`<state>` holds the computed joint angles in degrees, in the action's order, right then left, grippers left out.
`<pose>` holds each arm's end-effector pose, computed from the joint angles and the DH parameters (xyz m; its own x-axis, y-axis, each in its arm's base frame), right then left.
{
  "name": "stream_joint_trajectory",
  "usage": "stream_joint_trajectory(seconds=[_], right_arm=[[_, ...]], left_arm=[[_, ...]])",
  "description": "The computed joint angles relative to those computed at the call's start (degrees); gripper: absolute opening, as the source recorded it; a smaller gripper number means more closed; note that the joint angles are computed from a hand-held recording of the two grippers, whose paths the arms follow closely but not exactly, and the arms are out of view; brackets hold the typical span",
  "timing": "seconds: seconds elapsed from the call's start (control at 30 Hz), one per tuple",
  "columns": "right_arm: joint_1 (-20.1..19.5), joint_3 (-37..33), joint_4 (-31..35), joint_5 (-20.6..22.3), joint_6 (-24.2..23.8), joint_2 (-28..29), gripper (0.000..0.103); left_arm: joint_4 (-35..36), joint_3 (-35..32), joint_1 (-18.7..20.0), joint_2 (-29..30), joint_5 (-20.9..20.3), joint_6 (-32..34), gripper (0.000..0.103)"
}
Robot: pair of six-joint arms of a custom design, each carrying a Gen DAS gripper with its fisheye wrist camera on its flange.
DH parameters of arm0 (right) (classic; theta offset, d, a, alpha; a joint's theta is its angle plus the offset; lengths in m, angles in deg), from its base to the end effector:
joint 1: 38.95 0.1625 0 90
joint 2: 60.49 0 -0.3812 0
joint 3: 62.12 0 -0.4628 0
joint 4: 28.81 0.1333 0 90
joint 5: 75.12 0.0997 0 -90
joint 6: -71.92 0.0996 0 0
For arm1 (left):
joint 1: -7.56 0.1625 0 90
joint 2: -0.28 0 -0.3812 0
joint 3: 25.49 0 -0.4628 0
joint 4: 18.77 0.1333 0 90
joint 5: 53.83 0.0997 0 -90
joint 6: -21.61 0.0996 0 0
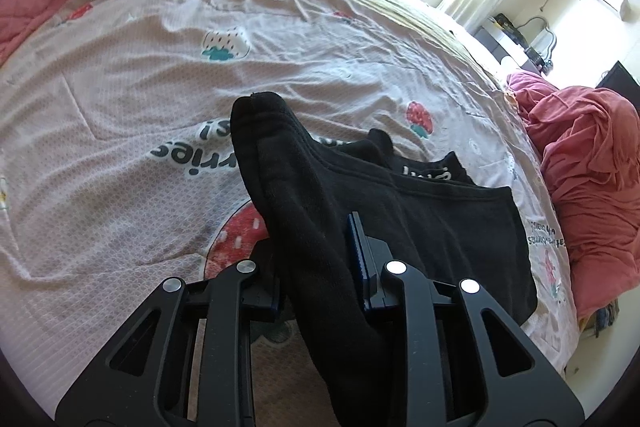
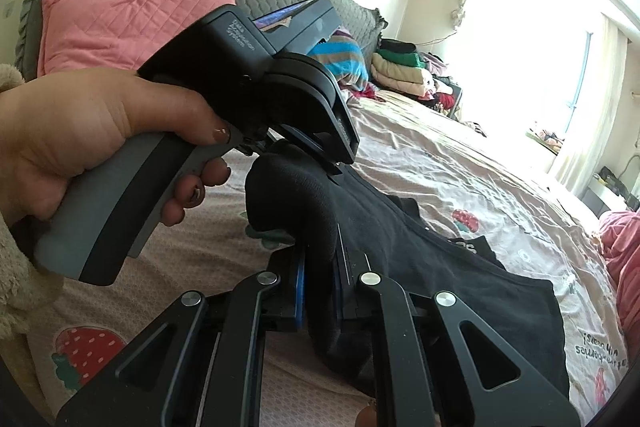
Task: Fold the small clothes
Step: 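Lift the gripped edge with both tools and fold it over onto the sweatshirt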
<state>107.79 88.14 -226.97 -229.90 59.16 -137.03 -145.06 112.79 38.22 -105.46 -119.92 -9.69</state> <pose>0.2952 -0.1420 0.1104 -0.4929 -0.1737 0.8526 -0.8187 0.4244 -0.3868 -0.2488 -0.3494 0.1961 -0.8638 0.3960 -0.3116 0.4794 0.8363 -0.2660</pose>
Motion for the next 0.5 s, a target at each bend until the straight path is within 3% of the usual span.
stream_joint_trajectory(seconds=[0.5], right_arm=[[3.25,2.45,6.30,-3.00,6.67,-8.05,0.009]], left_arm=[[1.87,-1.45,-5.75,0.26,1.60,-2.08,0.018]])
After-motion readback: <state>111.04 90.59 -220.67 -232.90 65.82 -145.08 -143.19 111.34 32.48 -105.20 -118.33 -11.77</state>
